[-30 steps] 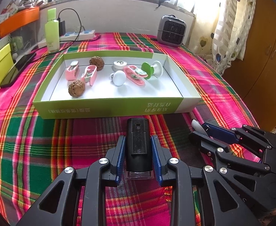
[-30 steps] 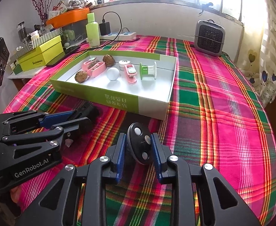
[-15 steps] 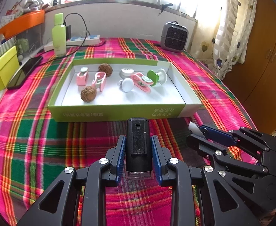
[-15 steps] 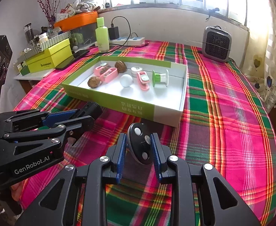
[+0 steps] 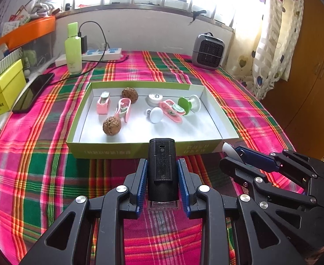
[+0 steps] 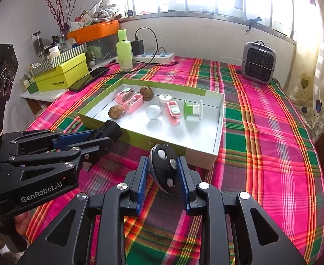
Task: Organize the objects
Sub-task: 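Lift and carry the black device and black disc over the white box, then lower the black device and black disc toward the box floor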
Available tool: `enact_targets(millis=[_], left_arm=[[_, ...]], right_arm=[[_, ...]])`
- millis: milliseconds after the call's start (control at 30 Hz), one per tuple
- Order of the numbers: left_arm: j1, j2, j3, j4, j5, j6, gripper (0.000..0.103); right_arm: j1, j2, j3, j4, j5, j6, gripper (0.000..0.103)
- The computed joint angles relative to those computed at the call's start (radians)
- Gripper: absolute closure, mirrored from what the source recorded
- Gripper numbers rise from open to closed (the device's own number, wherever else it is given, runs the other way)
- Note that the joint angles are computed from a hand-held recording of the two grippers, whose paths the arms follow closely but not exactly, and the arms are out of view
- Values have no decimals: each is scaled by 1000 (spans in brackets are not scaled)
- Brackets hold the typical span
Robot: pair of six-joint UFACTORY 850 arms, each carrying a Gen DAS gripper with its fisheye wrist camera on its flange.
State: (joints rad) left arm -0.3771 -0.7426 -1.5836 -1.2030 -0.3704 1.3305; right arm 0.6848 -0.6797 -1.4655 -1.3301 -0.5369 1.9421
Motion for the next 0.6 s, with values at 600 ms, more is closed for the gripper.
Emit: enact_targets(millis=[600], left_arm=[[-2, -99, -175, 202, -20, -226, 78]], right_arm=[[-52, -35, -63, 18, 22, -29, 76]])
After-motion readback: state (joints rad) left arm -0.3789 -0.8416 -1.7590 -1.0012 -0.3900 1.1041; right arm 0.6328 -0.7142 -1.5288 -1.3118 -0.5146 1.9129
